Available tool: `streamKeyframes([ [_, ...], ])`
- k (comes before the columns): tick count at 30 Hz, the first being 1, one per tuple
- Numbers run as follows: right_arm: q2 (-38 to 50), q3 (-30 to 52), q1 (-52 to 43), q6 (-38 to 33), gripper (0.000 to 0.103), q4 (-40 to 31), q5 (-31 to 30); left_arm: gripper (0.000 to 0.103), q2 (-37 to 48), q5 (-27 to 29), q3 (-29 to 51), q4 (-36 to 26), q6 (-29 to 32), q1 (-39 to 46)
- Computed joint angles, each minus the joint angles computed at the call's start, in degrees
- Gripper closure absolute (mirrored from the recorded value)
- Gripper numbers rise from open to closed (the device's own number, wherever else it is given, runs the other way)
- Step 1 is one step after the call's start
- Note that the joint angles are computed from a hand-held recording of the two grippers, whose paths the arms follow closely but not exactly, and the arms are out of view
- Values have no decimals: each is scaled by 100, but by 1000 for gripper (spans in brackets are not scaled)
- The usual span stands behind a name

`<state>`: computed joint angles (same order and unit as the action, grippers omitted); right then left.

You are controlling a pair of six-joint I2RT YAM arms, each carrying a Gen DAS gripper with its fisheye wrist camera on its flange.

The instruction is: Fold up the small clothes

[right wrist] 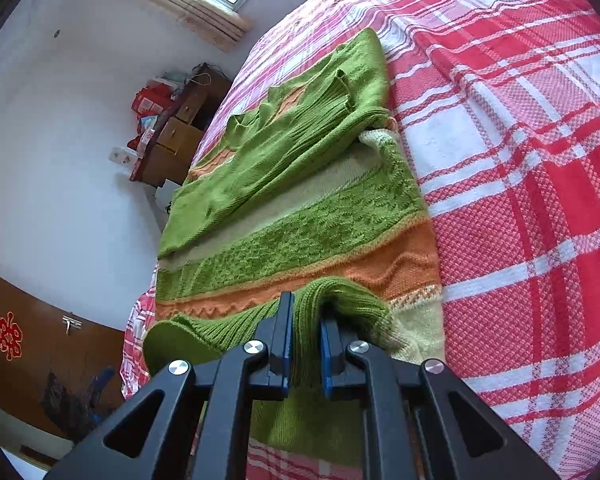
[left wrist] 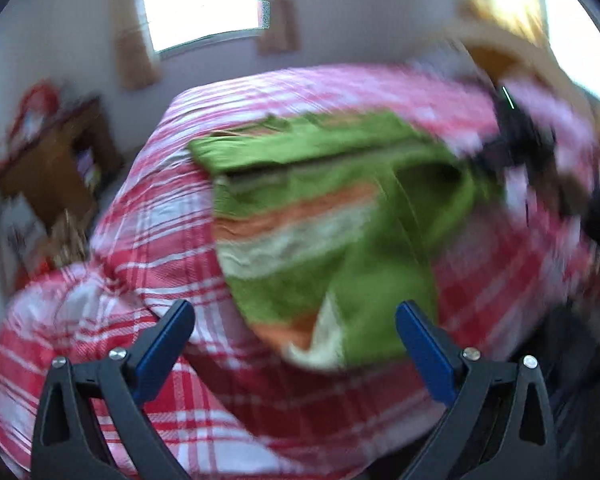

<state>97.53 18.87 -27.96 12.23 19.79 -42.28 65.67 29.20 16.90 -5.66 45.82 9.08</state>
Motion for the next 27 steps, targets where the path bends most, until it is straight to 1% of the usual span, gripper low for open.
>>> streamKeyframes([
  [2,133,52,145,143,92,170,80,1,-555,-386,-425,-31,549,-363],
  [3,146,60,166,154,92,181,90,1,-956,-719,-781,88,856,-690],
  [4,230,95,266,264,92,298,145,0,-1181,-1017,-1044,303,1040,-982],
  [5,271,112,284,289,92,332,155,0,-1259,-1411,-1323,732,1094,-1391],
  [6,282,116,289,293,92,338,157,1,-1049,-1897,-1558,1412,1009,-1886],
  [7,318,125,318,320,92,380,174,1,-656,-2119,-1629,1960,997,-2093],
  [8,348,141,341,342,92,404,184,6,24,-2429,-1626,2711,824,-2408],
  [9,358,154,349,360,92,397,178,14,458,-2440,-1543,3082,723,-2472],
  [10,384,170,327,352,92,385,154,18,944,-2307,-1314,3332,517,-2440],
  [11,406,192,320,368,92,365,137,24,1142,-2096,-1099,3269,351,-2322],
  [12,414,211,316,360,92,337,132,30,1239,-1742,-828,2997,167,-2107],
  [13,419,228,305,333,92,304,128,32,1413,-1273,-362,2452,-121,-1861],
  [15,441,242,285,339,92,313,126,45,1815,-556,323,1759,-526,-1486],
  [17,501,270,261,374,92,387,93,54,2396,8,1075,1136,-1049,-1126],
  [19,570,287,186,475,91,472,-100,54,2930,497,1612,804,-1585,-766],
  [21,771,407,-68,617,88,434,-682,55,3419,801,2100,379,-1933,-557],
  [23,903,355,-289,777,87,776,-1226,57,3771,739,2417,82,-2202,-509],
  [24,872,329,-348,778,87,830,-1389,57,3801,741,2418,80,-2252,-514],
  [27,663,246,-383,704,82,779,-1567,57,3709,771,2303,214,-2281,-576],
])
